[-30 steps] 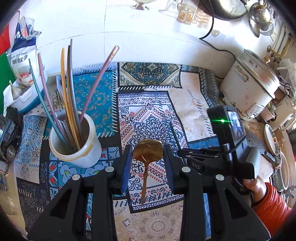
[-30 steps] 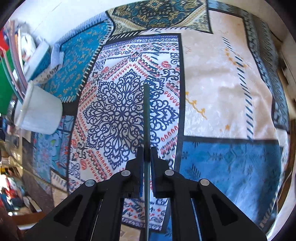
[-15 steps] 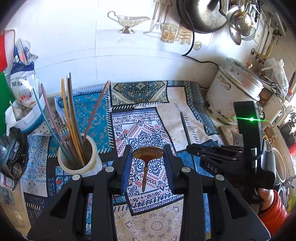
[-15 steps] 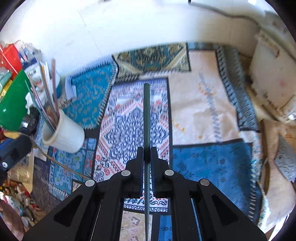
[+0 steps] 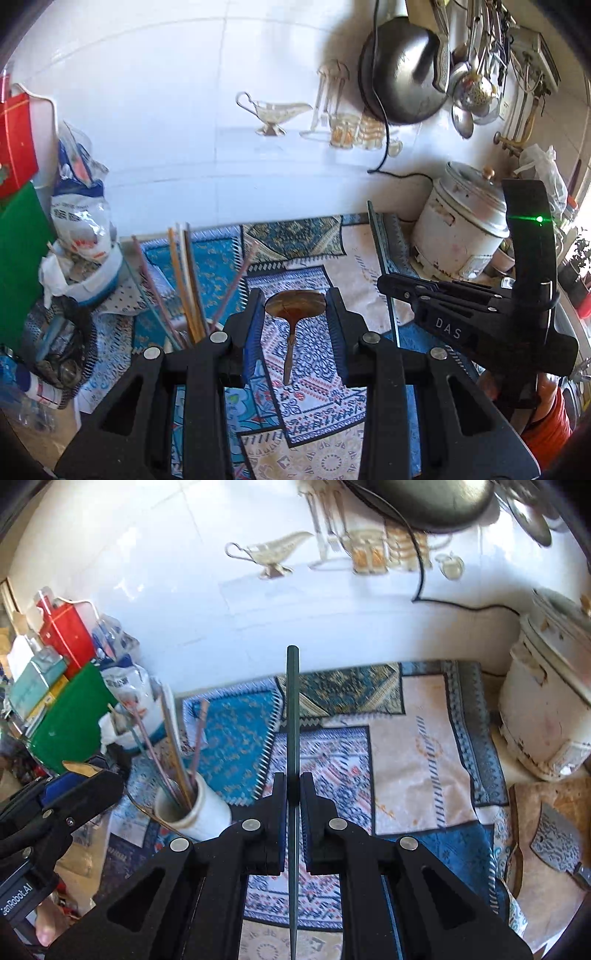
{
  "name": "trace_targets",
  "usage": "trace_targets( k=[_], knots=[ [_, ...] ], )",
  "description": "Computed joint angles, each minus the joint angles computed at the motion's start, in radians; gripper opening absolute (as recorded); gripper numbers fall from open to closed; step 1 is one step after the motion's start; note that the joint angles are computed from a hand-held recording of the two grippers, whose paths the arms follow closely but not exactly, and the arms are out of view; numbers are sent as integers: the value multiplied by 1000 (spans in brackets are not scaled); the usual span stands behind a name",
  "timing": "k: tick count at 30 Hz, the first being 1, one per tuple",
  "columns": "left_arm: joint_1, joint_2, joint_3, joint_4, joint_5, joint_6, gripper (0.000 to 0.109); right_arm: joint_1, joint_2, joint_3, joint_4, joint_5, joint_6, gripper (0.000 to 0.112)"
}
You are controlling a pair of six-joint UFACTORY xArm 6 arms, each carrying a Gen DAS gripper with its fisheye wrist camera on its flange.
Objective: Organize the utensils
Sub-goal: 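Lower the spoon and chopstick into the white cup and open both tools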
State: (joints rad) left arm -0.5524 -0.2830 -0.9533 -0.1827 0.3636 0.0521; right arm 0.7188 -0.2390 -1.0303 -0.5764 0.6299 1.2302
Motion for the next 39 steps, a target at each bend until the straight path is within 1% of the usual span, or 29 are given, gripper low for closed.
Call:
trace_targets(
  k=[4, 6, 10, 14, 16, 18, 22, 31, 34, 36, 39],
  knots=[
    [43, -31, 11, 23, -20, -10, 33, 8, 69, -90, -22, -21, -19, 6],
    [67, -39, 13, 25, -27, -11, 33, 16, 113, -147, -35, -18, -28, 6],
    [111, -41, 9, -10, -30, 14, 33, 23, 207, -261, -36, -33, -65, 6],
    [154, -26, -4, -53, -22, 48, 33, 25, 289, -354, -59, -50, -70, 6],
    [174, -11, -16, -91, -9, 79, 33, 19, 326, -387, -52, -80, -72, 6],
    [192, 8, -27, -111, -1, 93, 33, 18, 362, -423, -63, -90, -57, 6],
    [218, 50, -48, -194, 18, 155, 33, 20, 432, -491, -101, -104, -13, 6],
    [249, 162, -109, -356, 59, 306, 33, 25, 562, -614, -246, -66, 157, 6],
    [255, 188, -123, -384, 74, 334, 33, 28, 585, -619, -304, -48, 221, 6],
    [259, 201, -129, -400, 82, 350, 33, 27, 590, -606, -335, -54, 258, 6],
    [264, 218, -132, -406, 87, 359, 33, 21, 601, -593, -319, -69, 256, 6]
  ],
)
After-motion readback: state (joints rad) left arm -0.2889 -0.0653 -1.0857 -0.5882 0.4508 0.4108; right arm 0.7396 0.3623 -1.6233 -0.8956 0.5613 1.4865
